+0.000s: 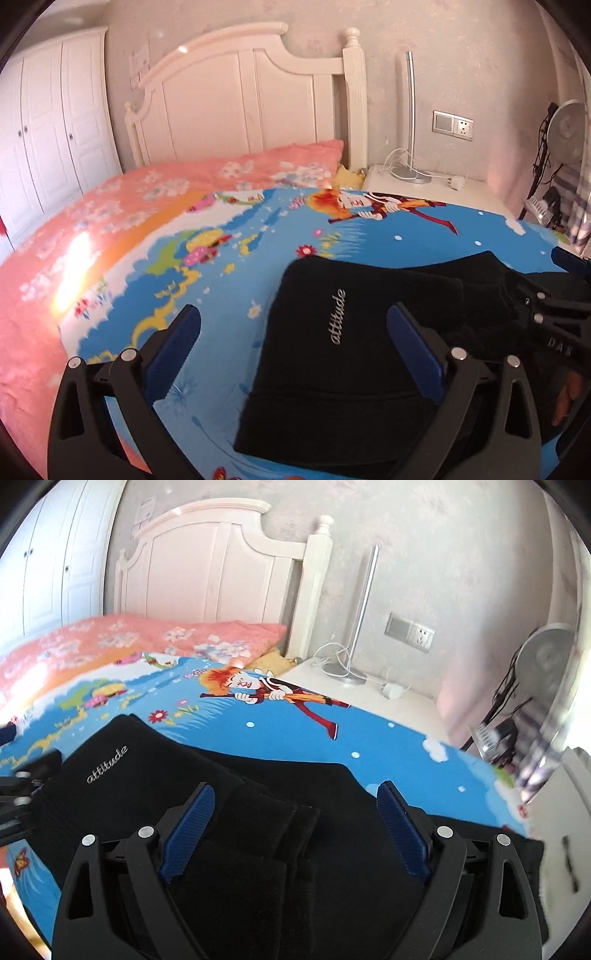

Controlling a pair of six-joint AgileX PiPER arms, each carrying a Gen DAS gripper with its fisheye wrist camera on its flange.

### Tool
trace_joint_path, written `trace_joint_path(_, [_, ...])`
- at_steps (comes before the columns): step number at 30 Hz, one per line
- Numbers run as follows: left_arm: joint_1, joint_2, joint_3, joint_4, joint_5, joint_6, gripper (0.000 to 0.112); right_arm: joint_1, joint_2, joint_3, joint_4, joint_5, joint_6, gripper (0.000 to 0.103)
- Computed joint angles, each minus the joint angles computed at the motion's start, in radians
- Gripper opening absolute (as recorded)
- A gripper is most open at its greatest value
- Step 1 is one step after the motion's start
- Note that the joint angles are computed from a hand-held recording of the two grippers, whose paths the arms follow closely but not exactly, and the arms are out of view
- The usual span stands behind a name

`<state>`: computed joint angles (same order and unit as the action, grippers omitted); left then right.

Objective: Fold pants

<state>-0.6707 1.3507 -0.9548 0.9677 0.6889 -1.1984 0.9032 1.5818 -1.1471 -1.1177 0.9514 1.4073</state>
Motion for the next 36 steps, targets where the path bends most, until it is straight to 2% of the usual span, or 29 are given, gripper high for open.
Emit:
trace_joint_path(1, [0.014, 0.009, -0.001, -0.044, -0.004, 0.036, 0.085, 0.001, -0.012, 0.005, 0.019, -0.037, -0.026, 0.087])
trace_joint_path(2, [0.047, 0.024, 0.002, -0.119, -0.044, 0.112, 0.078, -0.008, -0.043, 0.034, 0.031, -0.111, -0.034, 0.087])
trace_joint_path(3, [0.074, 0.036, 0.004, -0.193, -0.075, 0.183, 0.065, -0.007, -0.072, 0.062, 0.030, -0.180, -0.001, 0.087])
trace_joint_path(4, [0.106, 0.052, 0.013, -0.277, -0.108, 0.251, 0.048, -0.003, -0.081, 0.077, 0.026, -0.208, 0.036, 0.087])
trace_joint_path(5, [0.139, 0.073, 0.027, -0.347, -0.135, 0.298, 0.042, 0.004, -0.071, 0.072, 0.035, -0.196, 0.047, 0.087])
trace_joint_path(6, [0.161, 0.088, 0.042, -0.377, -0.155, 0.324, 0.043, 0.026, -0.058, 0.055, 0.045, -0.162, 0.049, 0.087])
trace_joint_path(7, [0.166, 0.099, 0.056, -0.367, -0.173, 0.330, 0.044, 0.031, -0.048, 0.054, 0.056, -0.169, 0.048, 0.087])
trace_joint_path(9, [0.157, 0.106, 0.062, -0.336, -0.175, 0.320, 0.044, 0.004, -0.039, 0.067, 0.095, -0.247, 0.031, 0.086])
trace_joint_path(13, [0.165, 0.099, 0.069, -0.354, -0.191, 0.303, 0.044, -0.004, 0.048, 0.034, 0.218, -0.266, -0.082, 0.084])
trace_joint_path(16, [0.152, 0.089, 0.070, -0.312, -0.183, 0.257, 0.044, 0.026, 0.111, 0.027, 0.180, -0.214, -0.061, 0.084])
trace_joint_path(19, [0.100, 0.070, 0.054, -0.167, -0.112, 0.134, 0.043, 0.033, 0.117, 0.019, 0.188, -0.201, -0.062, 0.084])
trace_joint_path(20, [0.099, 0.064, 0.041, -0.160, -0.116, 0.146, 0.042, 0.035, 0.119, 0.019, 0.184, -0.198, -0.063, 0.084])
trace_joint_path(23, [0.130, 0.085, -0.060, -0.229, -0.122, 0.275, 0.040, 0.033, 0.121, 0.021, 0.182, -0.202, -0.061, 0.084])
trace_joint_path(26, [0.175, 0.177, -0.227, -0.405, -0.109, 0.524, 0.040, 0.024, 0.117, 0.024, 0.192, -0.216, -0.073, 0.085])
trace_joint_path(28, [0.202, 0.264, -0.346, -0.515, -0.075, 0.677, 0.040, 0.025, 0.115, 0.028, 0.191, -0.218, -0.074, 0.085])
trace_joint_path(30, [0.227, 0.391, -0.499, -0.605, 0.001, 0.806, 0.035, 0.026, 0.115, 0.027, 0.192, -0.218, -0.077, 0.085])
trace_joint_path(32, [0.229, 0.513, -0.634, -0.600, 0.119, 0.856, 0.033, 0.024, 0.116, 0.026, 0.195, -0.221, -0.082, 0.085])
trace_joint_path(33, [0.230, 0.556, -0.671, -0.579, 0.149, 0.852, 0.033, 0.023, 0.116, 0.025, 0.196, -0.223, -0.085, 0.085])
trace_joint_path(35, [0.248, 0.587, -0.680, -0.574, 0.135, 0.832, 0.039, 0.022, 0.116, 0.027, 0.195, -0.227, -0.083, 0.085])
trace_joint_path(36, [0.261, 0.586, -0.674, -0.589, 0.127, 0.816, 0.046, 0.022, 0.116, 0.026, 0.195, -0.226, -0.084, 0.085])
